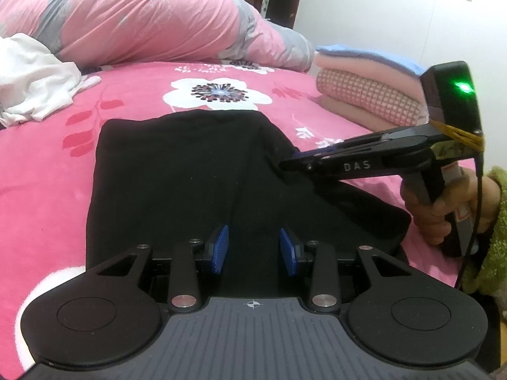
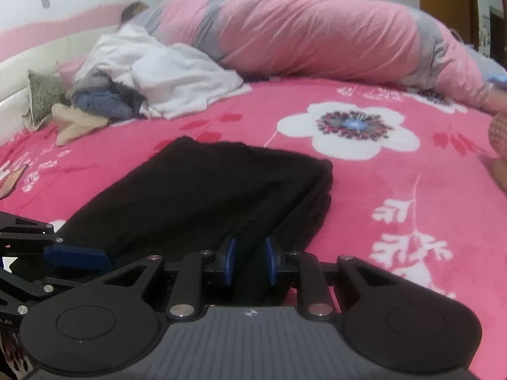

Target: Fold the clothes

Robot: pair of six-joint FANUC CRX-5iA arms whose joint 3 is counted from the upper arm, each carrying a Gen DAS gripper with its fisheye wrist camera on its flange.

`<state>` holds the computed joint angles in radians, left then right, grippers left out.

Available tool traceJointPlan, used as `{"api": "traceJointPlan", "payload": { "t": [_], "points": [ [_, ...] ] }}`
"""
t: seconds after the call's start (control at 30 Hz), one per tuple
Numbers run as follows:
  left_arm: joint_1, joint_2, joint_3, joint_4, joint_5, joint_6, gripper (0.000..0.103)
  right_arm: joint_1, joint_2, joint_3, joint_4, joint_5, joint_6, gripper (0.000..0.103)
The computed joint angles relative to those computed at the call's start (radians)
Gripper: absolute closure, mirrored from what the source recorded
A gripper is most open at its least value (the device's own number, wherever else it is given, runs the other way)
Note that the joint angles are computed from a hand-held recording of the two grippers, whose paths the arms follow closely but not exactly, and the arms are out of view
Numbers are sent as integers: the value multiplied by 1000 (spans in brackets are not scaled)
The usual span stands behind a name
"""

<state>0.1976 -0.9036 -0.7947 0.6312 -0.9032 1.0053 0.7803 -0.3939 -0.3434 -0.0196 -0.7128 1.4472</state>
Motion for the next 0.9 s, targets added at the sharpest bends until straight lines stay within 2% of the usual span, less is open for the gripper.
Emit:
{"api": "traceJointPlan", "payload": {
  "t": [0.1,0.2,0.27,0.4,0.53,0.67,0.77,0.9],
  "points": [
    [6,-3,-9,17,2,-13,67,-35,28,50,-79,-45,25,81],
    [15,-7,-18,36,0,-28,67,-9,12,24,-35,-22,-6,92],
    [20,-9,-23,45,-1,-36,67,42,-22,-37,81,28,-92,101],
    [27,-10,-26,56,-5,-46,67,115,-88,-178,393,116,-409,102],
    [25,-7,-26,59,-4,-50,67,124,-94,-253,573,121,-632,103],
    [18,-3,-19,47,-3,-39,67,144,-106,-302,712,117,-738,102],
    [22,-6,-19,46,-9,-39,67,114,-128,-288,672,97,-786,102],
    [29,-6,-21,56,-14,-48,67,7,-162,-191,349,51,-674,101]
  ]
}}
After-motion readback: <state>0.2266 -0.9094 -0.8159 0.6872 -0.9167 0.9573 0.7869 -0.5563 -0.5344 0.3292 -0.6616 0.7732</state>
